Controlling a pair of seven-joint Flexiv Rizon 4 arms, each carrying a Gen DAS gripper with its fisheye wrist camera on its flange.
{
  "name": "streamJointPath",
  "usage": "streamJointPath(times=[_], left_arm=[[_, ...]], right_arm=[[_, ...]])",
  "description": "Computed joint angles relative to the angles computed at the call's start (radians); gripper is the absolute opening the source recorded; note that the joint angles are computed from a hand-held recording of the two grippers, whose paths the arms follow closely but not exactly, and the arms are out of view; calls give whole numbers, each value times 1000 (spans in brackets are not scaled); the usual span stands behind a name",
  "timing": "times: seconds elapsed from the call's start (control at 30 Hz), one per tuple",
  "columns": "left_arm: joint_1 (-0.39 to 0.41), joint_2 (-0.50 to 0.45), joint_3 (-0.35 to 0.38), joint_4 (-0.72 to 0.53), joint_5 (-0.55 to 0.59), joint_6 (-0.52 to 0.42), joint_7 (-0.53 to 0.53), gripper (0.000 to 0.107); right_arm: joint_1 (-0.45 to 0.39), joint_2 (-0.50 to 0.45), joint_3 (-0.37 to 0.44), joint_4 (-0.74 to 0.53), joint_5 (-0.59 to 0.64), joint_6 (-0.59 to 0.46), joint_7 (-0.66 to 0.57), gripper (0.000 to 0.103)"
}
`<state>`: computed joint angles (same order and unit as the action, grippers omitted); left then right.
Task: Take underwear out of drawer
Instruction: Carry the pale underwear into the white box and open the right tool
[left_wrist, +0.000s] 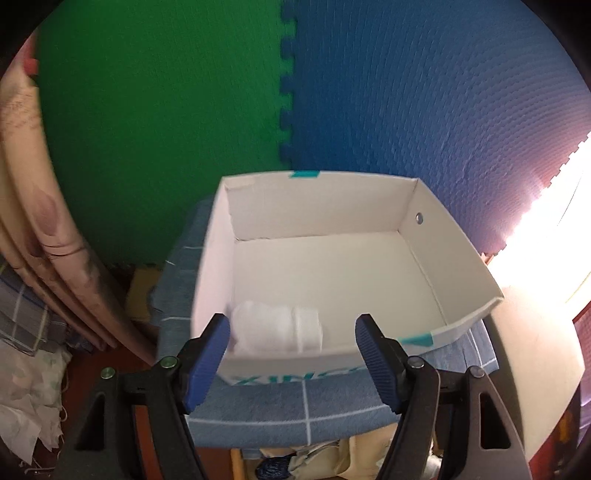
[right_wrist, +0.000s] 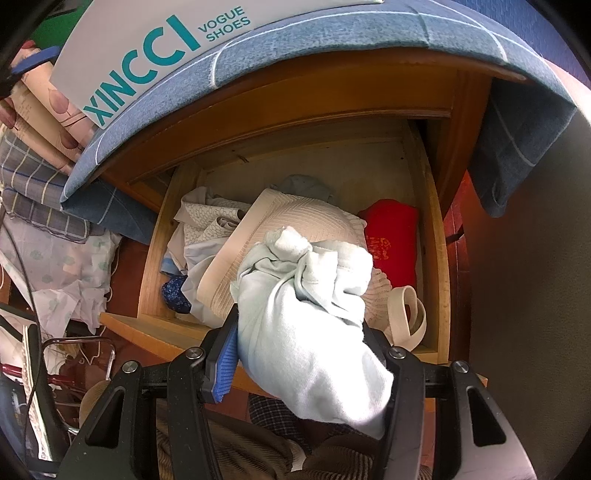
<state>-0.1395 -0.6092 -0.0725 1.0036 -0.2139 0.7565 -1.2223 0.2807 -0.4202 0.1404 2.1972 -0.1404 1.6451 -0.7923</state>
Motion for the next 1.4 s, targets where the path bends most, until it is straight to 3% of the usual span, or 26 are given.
streamJointPath(times=[0.13,0.3,0.47,0.53,0.7,0.93,1.03,1.17,1.4], left_arm=[[23,140,-7,262,-29,190,34,73],[33,259,13,528,-43,361,39,73],[14,300,58,687,26,442,-20,73],[-1,301,80,725,74,448,-67,73],[9,289,58,800,68,459,-97,73],[7,268,62,853,83,479,-132,73],[7,265,70,850,88,445,-159,73],[46,272,26,892,9,492,-118,73],[39,269,43,884,8,501,-135,73]], right_arm=[[47,7,-50,10,-7,10,16,51],[120,25,-132,40,-9,50,41,51],[160,63,-179,56,-19,35,51,51],[148,86,-171,57,-34,18,46,51],[209,187,-275,80,-160,-46,79,51],[165,293,-293,53,-352,-110,145,51],[128,314,-269,5,-383,-127,147,51],[78,317,-232,-82,-403,-159,138,51],[-14,210,-119,-329,-322,-281,38,51]])
